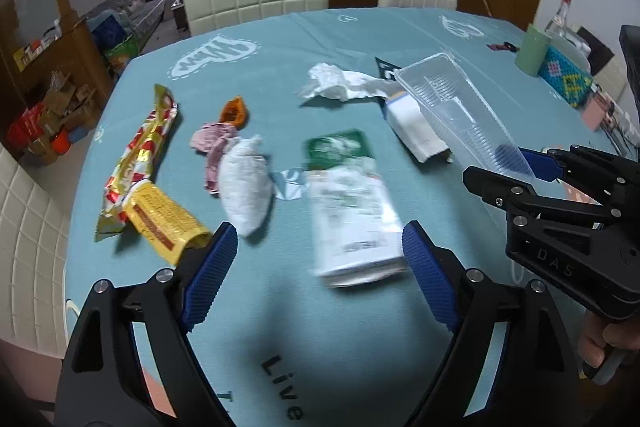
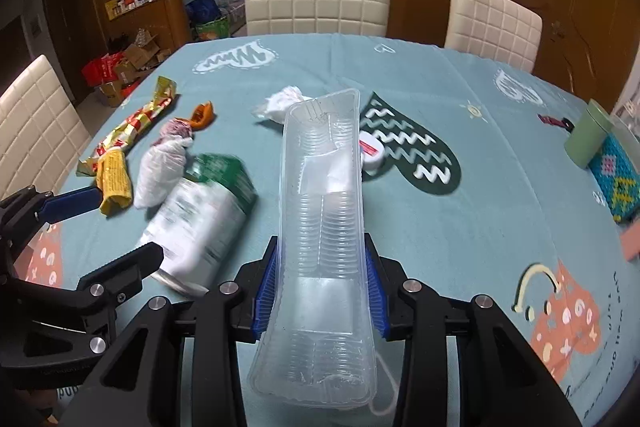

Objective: Collect trash
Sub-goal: 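Grasp the white milk carton with the left gripper while the right holds the tray, then carry the milk carton and plastic tray to the clear bin and release both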

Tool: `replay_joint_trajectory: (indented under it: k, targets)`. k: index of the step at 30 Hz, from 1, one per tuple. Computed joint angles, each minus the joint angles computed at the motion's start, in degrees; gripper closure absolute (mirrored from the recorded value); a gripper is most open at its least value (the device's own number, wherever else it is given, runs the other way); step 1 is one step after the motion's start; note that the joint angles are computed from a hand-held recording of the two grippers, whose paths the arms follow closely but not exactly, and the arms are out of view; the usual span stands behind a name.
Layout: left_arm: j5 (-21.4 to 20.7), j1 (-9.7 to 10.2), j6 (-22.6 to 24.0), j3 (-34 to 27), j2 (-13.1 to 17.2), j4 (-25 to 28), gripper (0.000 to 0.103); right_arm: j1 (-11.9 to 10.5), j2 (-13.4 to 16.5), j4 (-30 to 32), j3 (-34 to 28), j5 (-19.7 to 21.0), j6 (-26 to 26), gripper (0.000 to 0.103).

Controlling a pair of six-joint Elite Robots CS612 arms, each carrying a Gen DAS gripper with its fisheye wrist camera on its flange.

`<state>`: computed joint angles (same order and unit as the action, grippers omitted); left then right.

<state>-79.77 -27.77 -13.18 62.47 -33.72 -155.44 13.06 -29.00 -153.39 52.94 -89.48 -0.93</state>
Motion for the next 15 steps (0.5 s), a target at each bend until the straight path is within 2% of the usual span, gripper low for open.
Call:
replay_joint_trajectory:
  k: [4,9,10,12,13,15]
  targets:
    - [-0.05,-0.60,0.96,-1.51,0.83,1.56,0.018,-0.68,-1.04,-0.46,2.16,0.07,1.07,0.065]
    - [-0.20,-0.89,-0.28,-5.50,2.94,7.37,0.019,-1.36,-1.48,-0.92,3.30,0.74,0.99,0.065]
    - [-0.36,-0.90,-0.52,-6.22,3.35,8.08,0.022,-1.50,-1.42,-0.85,3.23,0.99,1.02,0.065]
    - [-0.57,-0.89,-0.78,-7.20,3.87,9.54,0.035,-1.74,-1.26,-0.67,3.10,1.60,0.95,0.065]
    - [-0.82,-0.87,-1.01,-7.61,4.06,10.31,0.048,-1.85,-1.19,-0.60,3.03,1.90,0.84,0.065]
    - [-2.20,-0.59,-1.90,-8.24,4.33,10.95,0.051,-1.99,-1.01,-0.48,2.73,2.46,0.64,0.065]
